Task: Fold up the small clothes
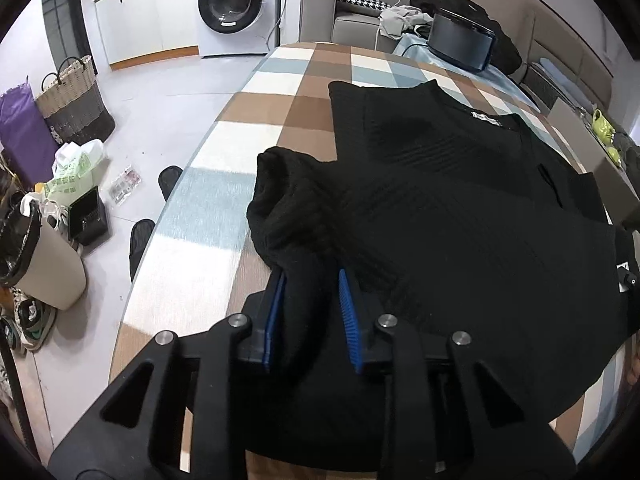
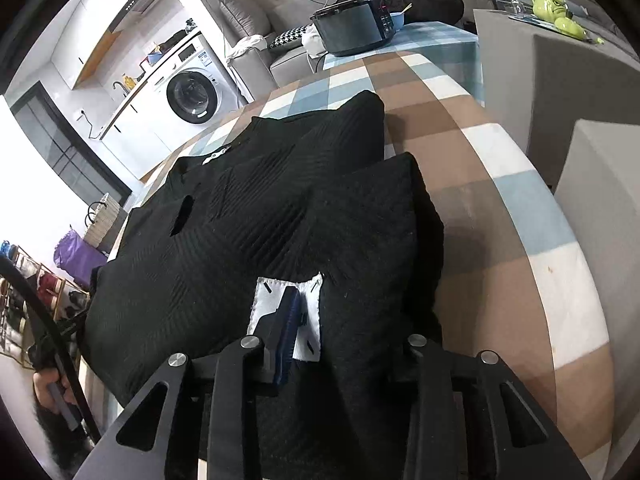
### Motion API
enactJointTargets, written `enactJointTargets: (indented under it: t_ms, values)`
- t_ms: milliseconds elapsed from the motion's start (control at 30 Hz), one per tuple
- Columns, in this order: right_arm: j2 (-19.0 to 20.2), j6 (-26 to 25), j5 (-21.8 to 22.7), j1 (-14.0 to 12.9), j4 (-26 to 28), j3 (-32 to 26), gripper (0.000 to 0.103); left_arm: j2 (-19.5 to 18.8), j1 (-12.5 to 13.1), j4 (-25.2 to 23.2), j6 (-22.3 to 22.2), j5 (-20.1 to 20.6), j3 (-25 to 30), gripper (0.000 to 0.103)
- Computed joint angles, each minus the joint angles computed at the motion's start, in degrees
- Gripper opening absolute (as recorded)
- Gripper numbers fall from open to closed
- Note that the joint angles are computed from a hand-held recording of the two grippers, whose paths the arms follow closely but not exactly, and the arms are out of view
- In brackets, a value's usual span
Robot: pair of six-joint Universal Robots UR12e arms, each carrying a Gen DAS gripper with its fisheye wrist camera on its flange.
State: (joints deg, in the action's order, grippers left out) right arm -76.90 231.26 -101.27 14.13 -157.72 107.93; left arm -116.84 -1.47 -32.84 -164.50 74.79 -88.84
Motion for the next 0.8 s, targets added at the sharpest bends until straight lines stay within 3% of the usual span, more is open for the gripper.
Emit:
enactJointTargets:
  t_ms: [200,333,500,667,733,800]
  values:
    - [-1.24,1.3,-0.9,1.42,1.29,1.0,0.033,3.52,1.59,1.42,0.61,-1.27,-5.1,0.023]
    - [-2.66,3.32,-2.65,2.85,1.2,2.56,0.041,5.38,3.73,1.93,-2.96,-4.95,-7.56,0.028]
    - [-4.77,5.04,-4.56,3.59,-1.0,4.31,0.042,5.77,5.82,2.47,-6.43,-9.32,-7.52,0.028]
    - [-5.43,5.21,-4.63,2.95,-4.22,5.52,0.042,5.14,5.09,1.2,-5.13,-7.53,-6.3,0.028]
    - [-5.26,5.34,-4.97,2.85,-5.38,5.74,0.042,4.81,4.77,2.1,-5.03,-7.3,-6.12,0.02]
    - [-5.02,5.62,-4.72,2.62,-7.28,6.05,0.037,4.5,4.38,3.43,-5.24,-6.53,-5.94,0.006]
